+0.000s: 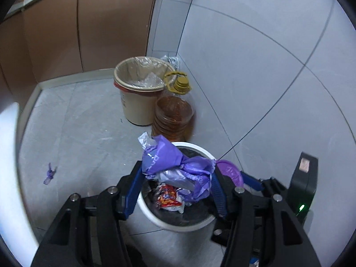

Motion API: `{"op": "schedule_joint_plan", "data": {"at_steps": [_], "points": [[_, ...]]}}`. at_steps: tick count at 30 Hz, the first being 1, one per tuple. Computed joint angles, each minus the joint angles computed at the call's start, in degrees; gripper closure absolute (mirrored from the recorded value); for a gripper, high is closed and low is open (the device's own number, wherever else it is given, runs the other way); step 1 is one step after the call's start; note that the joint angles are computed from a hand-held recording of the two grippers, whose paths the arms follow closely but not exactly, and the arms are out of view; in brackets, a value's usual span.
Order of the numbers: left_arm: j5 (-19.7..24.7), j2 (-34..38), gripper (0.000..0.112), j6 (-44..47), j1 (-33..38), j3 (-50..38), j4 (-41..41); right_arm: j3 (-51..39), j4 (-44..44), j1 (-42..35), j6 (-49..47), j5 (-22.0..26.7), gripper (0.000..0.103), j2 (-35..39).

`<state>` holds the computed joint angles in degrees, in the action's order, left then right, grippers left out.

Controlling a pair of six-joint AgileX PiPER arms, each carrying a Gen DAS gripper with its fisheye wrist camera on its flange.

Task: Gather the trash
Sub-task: 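Open both tools over the white bin to drop the bag and lid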

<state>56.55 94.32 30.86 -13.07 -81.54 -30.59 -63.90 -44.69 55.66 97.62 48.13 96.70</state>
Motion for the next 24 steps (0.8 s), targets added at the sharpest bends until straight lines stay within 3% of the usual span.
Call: {"op": "schedule_joint_plan", "data": {"at_steps": [6,9,14,20,24], "points": [[-0.7,6.3,0.051,-2.5,-2.8,-2.9,0.1,2.6,0.8,-1.7,1.4,-2.1,0.016,1.5],[-0.4,7.4,0.049,-2.8,-3.0,-3.3,-0.4,3.8,0.2,-1.7,3.2,-2.4,0.009,1.3],[-0.3,6.2,0.049,-1.7,-2.2,-1.6,-1.2,3.1,1.2,-1.1,2.4,-1.2,0.008,1.4],[-2.0,-1.3,0.049,2.0,1.5,4.3,-2.7,0.6,0.9,1.9,3.3,3.2,0.008,0.7],[-2.4,-8.8,0.048,5.6,7.4,8.4,-3.3,-5.5,0.4,5.9,1.8,9.9,0.008,1.2]]}}
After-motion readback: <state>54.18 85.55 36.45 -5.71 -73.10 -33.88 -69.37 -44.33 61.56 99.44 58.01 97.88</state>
